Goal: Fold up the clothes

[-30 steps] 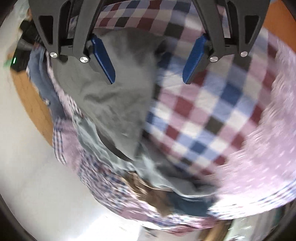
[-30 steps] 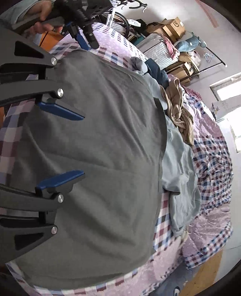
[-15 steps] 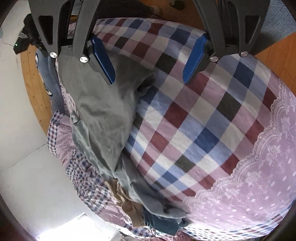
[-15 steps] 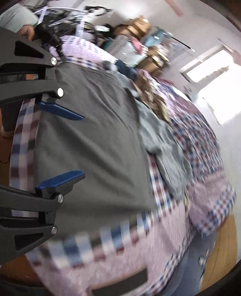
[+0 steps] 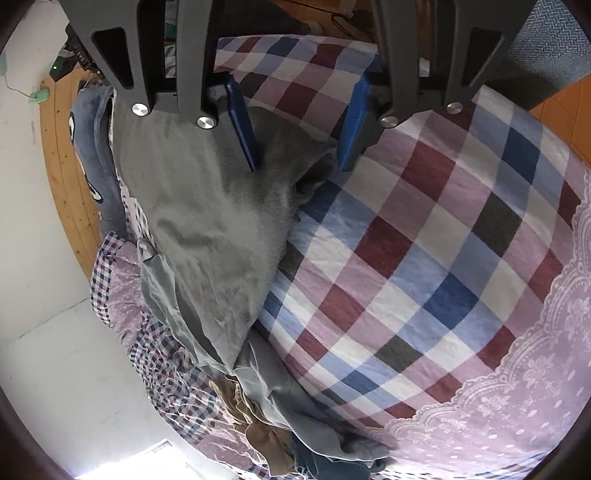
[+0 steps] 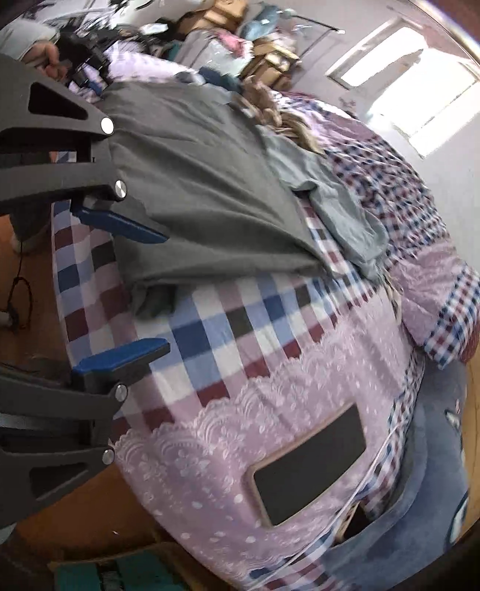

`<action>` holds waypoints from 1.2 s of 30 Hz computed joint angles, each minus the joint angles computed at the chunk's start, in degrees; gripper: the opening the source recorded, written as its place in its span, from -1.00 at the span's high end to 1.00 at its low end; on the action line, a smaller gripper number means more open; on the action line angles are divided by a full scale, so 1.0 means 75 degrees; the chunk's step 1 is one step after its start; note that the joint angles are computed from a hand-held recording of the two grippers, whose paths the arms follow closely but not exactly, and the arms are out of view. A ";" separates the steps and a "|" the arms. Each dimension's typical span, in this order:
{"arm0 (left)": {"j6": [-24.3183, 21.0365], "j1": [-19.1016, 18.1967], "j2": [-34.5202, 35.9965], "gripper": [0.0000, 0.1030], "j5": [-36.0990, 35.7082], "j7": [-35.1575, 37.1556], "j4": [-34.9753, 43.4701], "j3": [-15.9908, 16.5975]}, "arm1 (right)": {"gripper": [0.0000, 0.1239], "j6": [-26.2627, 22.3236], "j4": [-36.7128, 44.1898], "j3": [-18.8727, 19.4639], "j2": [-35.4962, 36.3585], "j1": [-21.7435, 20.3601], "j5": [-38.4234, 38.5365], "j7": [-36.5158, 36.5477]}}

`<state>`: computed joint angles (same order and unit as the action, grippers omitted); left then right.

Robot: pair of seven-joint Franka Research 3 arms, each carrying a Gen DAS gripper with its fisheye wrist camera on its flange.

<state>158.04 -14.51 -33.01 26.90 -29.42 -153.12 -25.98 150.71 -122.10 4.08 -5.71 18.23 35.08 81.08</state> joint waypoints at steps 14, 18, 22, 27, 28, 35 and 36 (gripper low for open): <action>0.0023 0.0088 0.0032 0.85 0.0166 0.0038 0.0007 0.0000 | 0.71 -0.0675 0.0341 0.0164 0.0377 0.0054 -0.1208 -0.0028; 0.0002 0.0118 0.0003 0.87 0.0181 0.0000 0.0001 -0.0024 | 0.96 -0.0469 0.0299 0.0248 0.0405 0.0107 -0.1973 0.0130; -0.0103 0.0202 -0.0070 0.90 0.0272 -0.0120 0.0015 -0.0117 | 0.98 -0.0114 0.0161 0.0293 0.0308 0.0048 -0.3199 0.0966; -0.0227 0.0194 -0.0114 0.92 0.0361 -0.0196 0.0034 -0.0129 | 0.99 -0.0307 0.0245 0.0308 0.0352 -0.0030 -0.4304 0.1874; -0.0242 0.0182 -0.0111 0.92 0.0365 -0.0197 0.0037 -0.0117 | 0.99 -0.0378 0.0271 0.0314 0.0364 -0.0037 -0.4528 0.2046; -0.0304 0.0075 -0.0108 0.91 0.0289 -0.0212 0.0015 -0.0030 | 1.00 -0.0452 0.0149 0.0164 0.0084 -0.0130 -0.4603 0.2701; -0.0315 0.0062 -0.0073 0.91 0.0277 -0.0186 0.0038 -0.0013 | 0.97 -0.0256 0.0078 0.0165 0.0047 -0.0102 -0.4343 0.2496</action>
